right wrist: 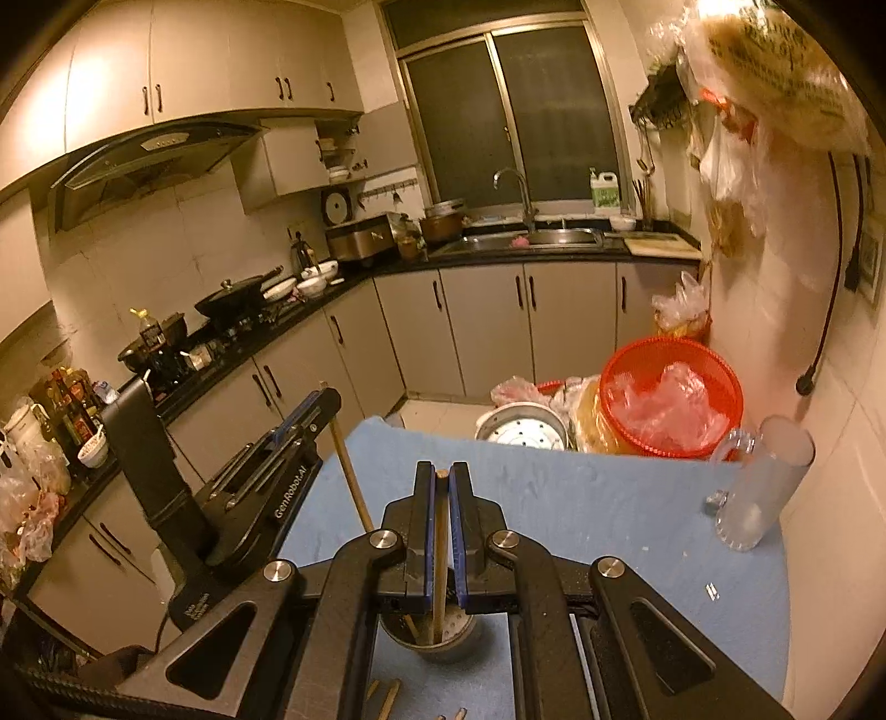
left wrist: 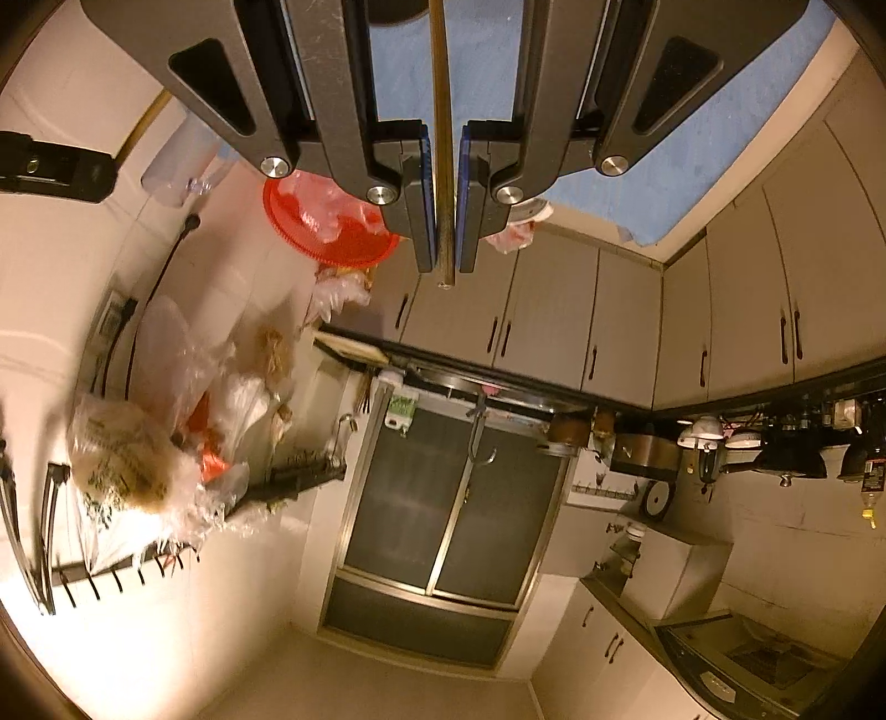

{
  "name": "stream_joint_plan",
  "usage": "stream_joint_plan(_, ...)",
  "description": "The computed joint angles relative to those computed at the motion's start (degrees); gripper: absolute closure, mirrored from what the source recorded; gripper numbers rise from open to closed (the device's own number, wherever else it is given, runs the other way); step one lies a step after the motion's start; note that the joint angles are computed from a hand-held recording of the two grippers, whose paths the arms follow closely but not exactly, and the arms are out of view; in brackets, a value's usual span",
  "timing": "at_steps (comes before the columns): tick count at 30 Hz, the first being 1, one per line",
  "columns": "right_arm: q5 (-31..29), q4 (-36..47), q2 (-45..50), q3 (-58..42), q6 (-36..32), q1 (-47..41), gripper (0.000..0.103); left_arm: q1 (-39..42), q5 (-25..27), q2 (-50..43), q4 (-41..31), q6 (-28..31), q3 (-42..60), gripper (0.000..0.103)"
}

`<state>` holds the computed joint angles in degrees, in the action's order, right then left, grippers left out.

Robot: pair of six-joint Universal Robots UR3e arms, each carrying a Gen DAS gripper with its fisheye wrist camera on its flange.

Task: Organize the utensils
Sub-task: 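Lift the chopsticks with both tools and carry them over the black holder, then lower the chopsticks into the black holder and open both tools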

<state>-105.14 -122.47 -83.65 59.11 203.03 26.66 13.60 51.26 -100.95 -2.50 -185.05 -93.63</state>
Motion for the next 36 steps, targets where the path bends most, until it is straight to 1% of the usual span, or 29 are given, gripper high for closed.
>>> stream_joint_plan(5,0.7,-2.8,-1.4,5.5,1.0,-0.9,0.098,1.0,-0.9,1.8,-1.7,2.9,-3.6,0.096)
stream_joint_plan(8,0.3,-3.5,-2.0,7.1,1.8,-0.7,0.098,1.1,-0.4,2.4,-3.6,4.9,-4.8,0.096)
stream_joint_plan(12,0.3,-3.8,-2.5,8.5,2.4,-0.8,0.098,2.2,-1.2,3.8,-5.6,6.2,-6.4,0.096)
stream_joint_plan(14,0.4,-4.2,-2.9,9.4,2.7,-0.9,0.098,2.8,-1.7,4.4,-6.7,7.0,-6.7,0.093)
stream_joint_plan(15,0.5,-4.3,-3.1,9.8,2.9,-0.9,0.098,3.0,-2.0,4.7,-7.1,7.3,-6.9,0.085)
stream_joint_plan(16,0.2,-4.3,-3.3,10.1,3.2,-0.9,0.098,3.3,-2.2,5.1,-7.7,7.7,-7.0,0.069)
stream_joint_plan(18,-0.2,-4.7,-3.9,11.1,3.7,-0.7,0.095,4.2,-2.9,6.5,-8.5,8.1,-7.7,0.049)
stream_joint_plan(19,-0.2,-4.5,-3.8,10.7,4.0,-0.8,0.089,4.6,-3.2,7.0,-8.7,8.2,-8.1,0.048)
stream_joint_plan(20,-0.7,-4.4,-4.0,10.8,4.5,-0.7,0.079,5.3,-3.7,8.0,-9.5,8.6,-8.5,0.047)
stream_joint_plan(21,-1.1,-4.5,-4.5,11.2,5.1,-0.6,0.072,5.9,-4.3,8.8,-10.9,9.3,-8.6,0.043)
stream_joint_plan(22,-1.3,-4.9,-5.0,11.8,5.4,-0.6,0.061,6.7,-5.0,9.6,-12.2,10.0,-8.9,0.039)
stream_joint_plan(23,-1.8,-5.2,-5.6,12.5,6.0,-0.4,0.057,7.8,-6.0,10.7,-14.3,11.1,-9.1,0.038)
stream_joint_plan(24,-2.3,-5.3,-6.2,13.2,6.4,0.1,0.057,9.3,-7.5,12.2,-17.4,13.0,-9.4,0.036)
stream_joint_plan(25,-2.7,-5.2,-7.0,13.9,6.9,0.5,0.057,10.3,-8.5,13.3,-19.9,14.5,-9.6,0.031)
stream_joint_plan(27,-3.1,-5.3,-9.3,16.6,8.0,1.3,0.054,14.7,-12.0,17.6,-33.1,23.0,-9.6,0.018)
stream_joint_plan(28,-3.3,-5.9,-11.2,19.1,9.0,1.8,0.050,16.7,-13.4,19.3,-38.4,27.0,-10.0,0.018)
stream_joint_plan(29,-3.5,-6.5,-13.3,22.1,10.1,2.4,0.044,19.8,-14.4,22.1,-46.2,32.8,-10.6,0.018)
stream_joint_plan(30,-3.9,-7.4,-15.5,25.5,11.3,3.1,0.042,21.7,-14.8,23.6,-50.6,36.0,-10.9,0.018)
stream_joint_plan(32,-4.7,-8.7,-18.8,31.3,13.9,4.9,0.037,28.3,-15.0,27.9,-66.9,47.6,-11.4,0.018)
stream_joint_plan(34,-5.4,-10.4,-22.7,38.5,17.4,6.9,0.031,33.5,-14.8,30.3,-78.1,56.1,-11.9,0.018)
stream_joint_plan(35,-6.1,-11.0,-24.0,41.2,19.3,8.1,0.028,36.4,-14.0,31.4,-82.9,60.1,-12.5,0.018)
stream_joint_plan(36,-6.8,-11.5,-25.4,44.2,21.2,9.3,0.028,39.0,-12.5,32.3,-86.2,63.5,-13.8,0.018)
